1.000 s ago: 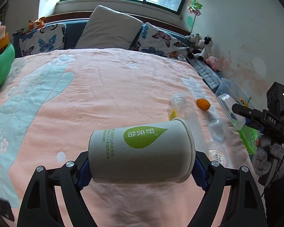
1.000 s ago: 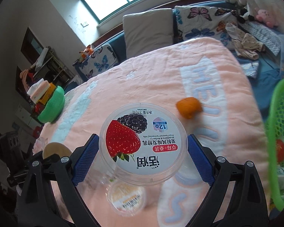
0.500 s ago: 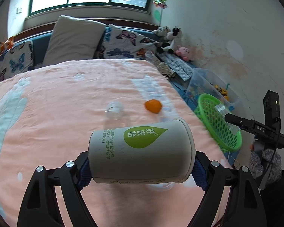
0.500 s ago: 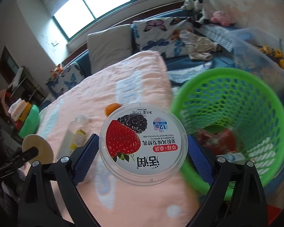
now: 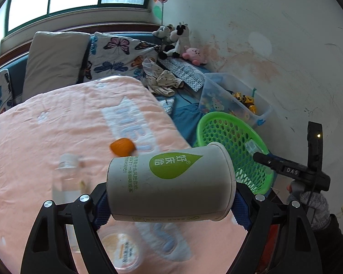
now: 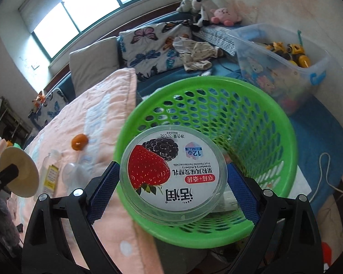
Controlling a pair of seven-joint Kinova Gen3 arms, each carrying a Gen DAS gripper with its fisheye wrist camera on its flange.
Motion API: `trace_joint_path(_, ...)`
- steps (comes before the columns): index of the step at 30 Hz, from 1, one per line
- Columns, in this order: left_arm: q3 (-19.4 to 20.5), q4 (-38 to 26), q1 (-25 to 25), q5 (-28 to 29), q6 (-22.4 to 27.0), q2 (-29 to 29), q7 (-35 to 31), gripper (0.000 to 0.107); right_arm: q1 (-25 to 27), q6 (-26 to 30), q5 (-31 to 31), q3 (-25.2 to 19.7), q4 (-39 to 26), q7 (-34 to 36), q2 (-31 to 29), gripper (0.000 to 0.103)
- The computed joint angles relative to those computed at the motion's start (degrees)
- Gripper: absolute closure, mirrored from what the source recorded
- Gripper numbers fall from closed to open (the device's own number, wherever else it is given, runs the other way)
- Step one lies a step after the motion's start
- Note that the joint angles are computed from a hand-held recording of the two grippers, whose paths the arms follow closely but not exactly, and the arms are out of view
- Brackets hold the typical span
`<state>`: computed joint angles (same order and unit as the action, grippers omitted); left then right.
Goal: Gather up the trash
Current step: 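Open the right gripper to drop the yogurt cup while the left drops the paper cup, then move both open grippers back over the bed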
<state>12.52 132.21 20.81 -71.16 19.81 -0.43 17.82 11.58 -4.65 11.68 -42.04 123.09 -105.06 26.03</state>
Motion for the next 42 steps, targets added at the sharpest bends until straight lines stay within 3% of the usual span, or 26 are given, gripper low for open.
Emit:
trace_joint_path(7,-1.93,-6.75,3.31,3.41,0.12,5.60,-5.15,0.026,2.34,0.24,0.22,0.22,-0.53,0.90,2.10,0.010)
trace_joint_path(16,-4.96,-14.71,7.02,12.17,-0.13,12.16,-16.38,0.026,9.04,-1.86,2.57,-4.55,1.81,1.09,2.36,0.010)
trace_joint_path(32,-8.41,-24.30,10.34,28.78,-0.42,21.33,-33.24,0.026,12.26,-13.52,14.81,-2.01,11.56,-9.44,-2.31,0.010)
trace_joint_path(36,-9.37,-24.59,10.20,33.16,-1.83,21.80,-37.24,0.021,11.54,-15.02,17.63,-0.17,12.70,-12.29,-2.96,0.010)
trace_joint_path(42,-14.36,-23.47,14.38,36.30,-3.48,20.96,-39.46,0.020,8.95,-17.21,20.90,3.73,13.95,-16.44,-4.30,0.010)
